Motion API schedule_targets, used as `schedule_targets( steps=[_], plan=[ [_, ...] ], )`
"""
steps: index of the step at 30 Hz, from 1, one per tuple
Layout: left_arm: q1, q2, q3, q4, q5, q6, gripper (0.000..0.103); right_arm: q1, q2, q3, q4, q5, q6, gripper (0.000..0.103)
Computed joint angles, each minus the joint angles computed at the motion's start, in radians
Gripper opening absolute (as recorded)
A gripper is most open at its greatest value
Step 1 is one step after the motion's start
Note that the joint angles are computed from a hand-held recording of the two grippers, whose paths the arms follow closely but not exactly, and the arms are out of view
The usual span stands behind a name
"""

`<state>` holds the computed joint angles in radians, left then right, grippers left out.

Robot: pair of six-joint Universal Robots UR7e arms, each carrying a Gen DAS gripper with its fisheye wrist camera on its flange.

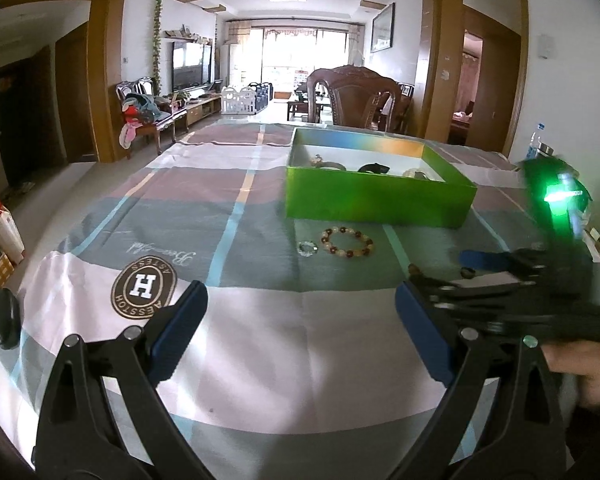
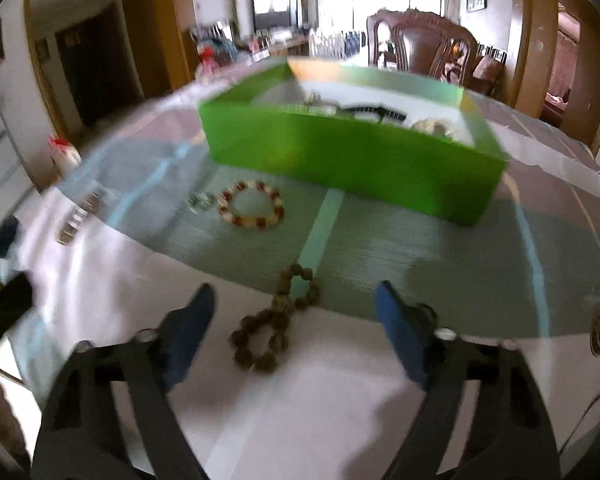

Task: Organize jewelry
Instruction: 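Grasp the brown bead strand with the right gripper while the left gripper grasps the red bead bracelet, then carry the bead strand with the right gripper while the left gripper carries the bracelet over the box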

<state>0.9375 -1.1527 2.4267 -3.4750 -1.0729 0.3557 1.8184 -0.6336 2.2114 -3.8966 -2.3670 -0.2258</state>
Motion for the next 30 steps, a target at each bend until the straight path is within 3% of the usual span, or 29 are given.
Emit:
schedule_targets(
  steps=[1, 4, 5, 6, 9, 11, 13, 18, 23, 26, 28, 29, 30],
  plan=[
    [0.004, -0.002, -0.002, 0.001, -0.001, 0.001, 0.094, -0.008, -0.001, -0.006, 0.03, 0.007, 0.01, 0.065],
    [0.014, -0.007, -0.014, 0.022, -0.004, 0.009, 0.094, -0.019, 0.02, -0.017, 0.015, 0.008, -0.035, 0.036],
    [0.015, -0.005, -0.019, 0.03, -0.004, 0.015, 0.094, -0.025, 0.012, -0.008, 0.018, 0.032, -0.037, 0.011],
    [0.017, -0.004, -0.024, 0.036, -0.006, 0.018, 0.094, -0.036, -0.007, 0.013, 0.011, 0.078, -0.036, 0.011],
    [0.021, 0.007, -0.052, 0.087, -0.029, 0.025, 0.094, -0.024, -0.018, 0.06, -0.118, 0.095, -0.07, 0.011],
    [0.017, 0.035, -0.08, 0.112, -0.039, 0.056, 0.093, -0.018, -0.045, 0.119, -0.201, 0.146, -0.054, 0.011],
    [0.008, 0.078, -0.124, 0.151, -0.051, 0.119, 0.087, -0.007, -0.064, 0.179, -0.303, 0.17, -0.052, 0.011],
    [0.005, 0.186, -0.254, 0.287, -0.069, 0.19, 0.079, 0.031, -0.08, 0.293, -0.484, 0.155, -0.043, 0.011],
    [-0.002, 0.279, -0.353, 0.398, -0.068, 0.248, 0.07, 0.038, -0.088, 0.371, -0.567, 0.14, -0.017, 0.011],
    [0.008, 0.335, -0.413, 0.473, -0.049, 0.252, 0.062, 0.021, -0.075, 0.396, -0.611, 0.156, -0.002, 0.011],
    [0.019, 0.362, -0.447, 0.522, -0.034, 0.244, 0.046, 0.016, -0.074, 0.405, -0.619, 0.165, 0.005, 0.011],
    [0.031, 0.371, -0.461, 0.53, -0.049, 0.233, 0.045, 0.011, -0.07, 0.404, -0.623, 0.171, 0.006, 0.011],
    [0.043, 0.37, -0.476, 0.553, -0.07, 0.21, 0.035, 0.008, -0.066, 0.404, -0.625, 0.176, 0.007, 0.011]
  ],
)
